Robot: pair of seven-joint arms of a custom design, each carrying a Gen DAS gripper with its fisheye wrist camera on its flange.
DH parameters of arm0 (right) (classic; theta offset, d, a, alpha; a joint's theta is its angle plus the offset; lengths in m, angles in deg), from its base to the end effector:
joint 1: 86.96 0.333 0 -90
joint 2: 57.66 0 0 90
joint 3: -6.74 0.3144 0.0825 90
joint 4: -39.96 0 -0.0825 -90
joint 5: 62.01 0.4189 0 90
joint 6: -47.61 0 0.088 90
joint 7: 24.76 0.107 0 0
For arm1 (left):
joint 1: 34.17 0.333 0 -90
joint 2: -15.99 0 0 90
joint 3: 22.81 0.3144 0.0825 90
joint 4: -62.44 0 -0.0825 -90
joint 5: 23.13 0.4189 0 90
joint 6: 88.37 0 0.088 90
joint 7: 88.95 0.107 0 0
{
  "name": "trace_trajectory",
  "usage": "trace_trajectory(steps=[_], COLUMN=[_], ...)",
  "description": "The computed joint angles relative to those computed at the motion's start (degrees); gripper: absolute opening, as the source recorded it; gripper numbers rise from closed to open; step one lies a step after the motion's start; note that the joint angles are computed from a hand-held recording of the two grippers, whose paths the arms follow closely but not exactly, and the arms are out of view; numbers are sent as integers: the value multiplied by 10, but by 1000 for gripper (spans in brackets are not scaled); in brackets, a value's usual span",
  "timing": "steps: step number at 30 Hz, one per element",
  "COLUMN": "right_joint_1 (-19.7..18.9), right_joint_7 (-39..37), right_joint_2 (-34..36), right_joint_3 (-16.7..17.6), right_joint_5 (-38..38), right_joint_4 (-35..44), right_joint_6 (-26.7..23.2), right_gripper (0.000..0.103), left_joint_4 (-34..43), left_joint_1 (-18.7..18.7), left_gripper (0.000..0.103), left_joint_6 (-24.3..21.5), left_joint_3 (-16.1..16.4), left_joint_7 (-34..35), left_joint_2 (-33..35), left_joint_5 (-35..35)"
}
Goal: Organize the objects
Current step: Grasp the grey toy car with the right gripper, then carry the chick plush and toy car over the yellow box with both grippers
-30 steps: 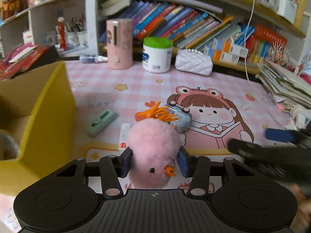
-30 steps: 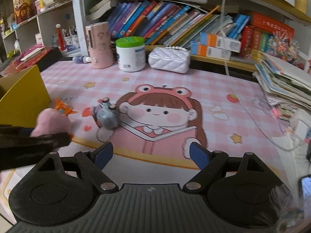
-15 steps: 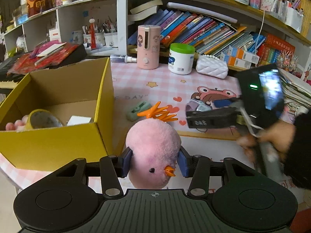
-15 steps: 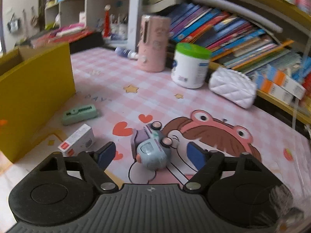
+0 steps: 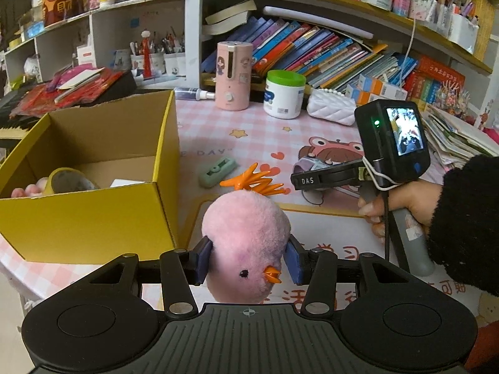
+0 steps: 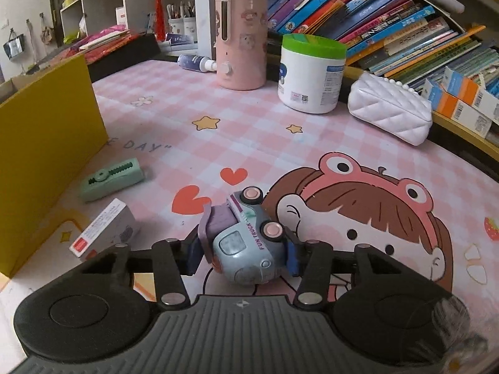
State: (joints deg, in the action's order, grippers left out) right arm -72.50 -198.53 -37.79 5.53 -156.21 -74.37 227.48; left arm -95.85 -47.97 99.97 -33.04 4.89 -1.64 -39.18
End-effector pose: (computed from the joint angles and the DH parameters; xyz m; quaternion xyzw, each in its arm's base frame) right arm 0.5780 0.2265 0.2878 -0.7129 0.5834 -0.2395 0.3069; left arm 0.4213 -0.1552 0.3758 -0.5772 0.7109 -0.3357 0.2209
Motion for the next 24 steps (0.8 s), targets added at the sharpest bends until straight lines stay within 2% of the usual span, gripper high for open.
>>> trace_trajectory(steps=[2,6,10,13,19,24], right_joint_1=[2,10,20,27,24,36], right_joint_7=[-11,-37,-99,-76,-2,22], right_joint_2=[-19,-67,-129,-179,-264,-298], right_joint_3=[0,1,8,17,73,113], right_joint_5=[24,72,168,168,145,154], right_joint_4=[-22,-77,-149,-191,-255,-274], right_joint_6=[-2,-10,-19,-31,-80,-137], right_gripper=[47,47,47,47,47,47], left_joint_4=[-1,-6,-17,-27,-57,-87], left_joint_1=[-30,-107,-201,-251,-315,-331], left_gripper=[47,47,47,47,47,47], left_joint_6=[4,15,29,32,41,34], left_joint_3=[32,116,228,295,398,451], left_joint_7=[4,9,8,9,29,73], left_joint_2=[2,3,-9,-23,-72,-125], left_joint_5=[4,18,59,95,140,146])
